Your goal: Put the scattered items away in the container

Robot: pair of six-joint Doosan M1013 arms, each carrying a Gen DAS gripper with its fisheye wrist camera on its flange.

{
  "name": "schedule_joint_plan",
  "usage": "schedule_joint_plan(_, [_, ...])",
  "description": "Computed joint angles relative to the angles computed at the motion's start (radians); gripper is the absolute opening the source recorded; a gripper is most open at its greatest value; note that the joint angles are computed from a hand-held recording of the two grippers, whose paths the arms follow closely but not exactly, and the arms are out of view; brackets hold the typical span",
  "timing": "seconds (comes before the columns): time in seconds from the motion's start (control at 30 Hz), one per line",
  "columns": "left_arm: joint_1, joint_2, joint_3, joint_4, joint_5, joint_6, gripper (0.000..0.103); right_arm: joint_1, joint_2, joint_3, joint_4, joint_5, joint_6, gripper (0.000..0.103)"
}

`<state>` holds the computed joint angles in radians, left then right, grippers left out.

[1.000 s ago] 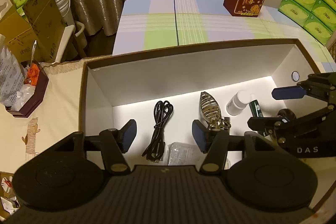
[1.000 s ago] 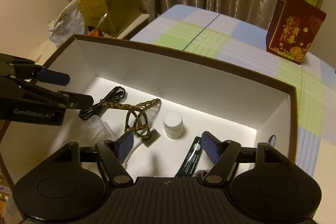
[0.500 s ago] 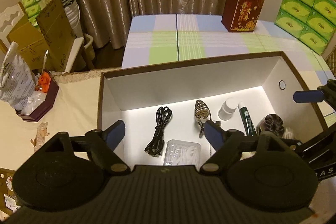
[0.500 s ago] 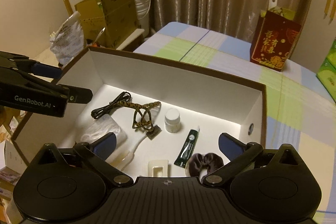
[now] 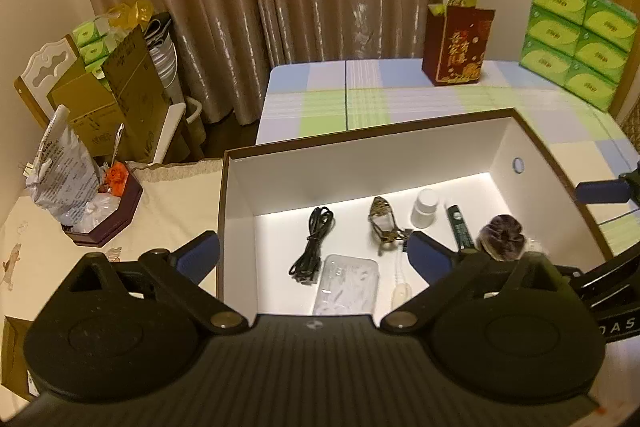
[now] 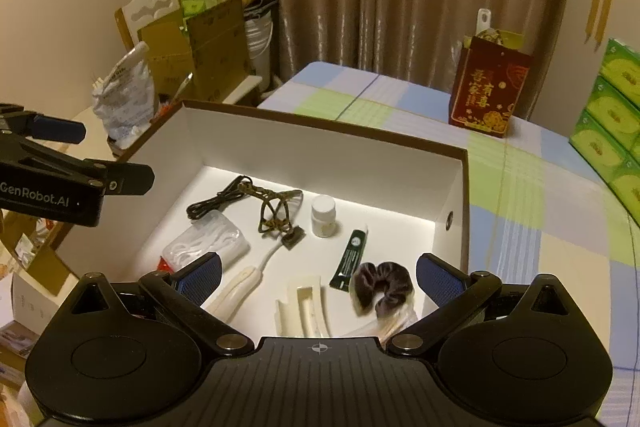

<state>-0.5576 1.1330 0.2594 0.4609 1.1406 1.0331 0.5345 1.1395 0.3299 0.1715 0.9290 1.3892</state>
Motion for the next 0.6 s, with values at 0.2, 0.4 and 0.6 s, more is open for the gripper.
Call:
schedule_joint_plan(0.2, [-0.015,-0.100,0.178,0.039,-0.088,-0.097,0.099,-0.001,-0.092,0.163,0.025,-0.093,-0.012,0.101])
schedule_joint_plan(0.4, [-0.034,-0.161,0.279,0.077,-0.126,-0.157,0.100,-0.001,-0.158,0.282,0.050,-0.158,-0.044,0.101])
schedule_joint_plan(0.6, [-0.049,-0.199,0.348,0.064,-0.148,-0.170,0.100,-0.002,-0.210,0.386,0.048,-0.211,-0.059,0.101])
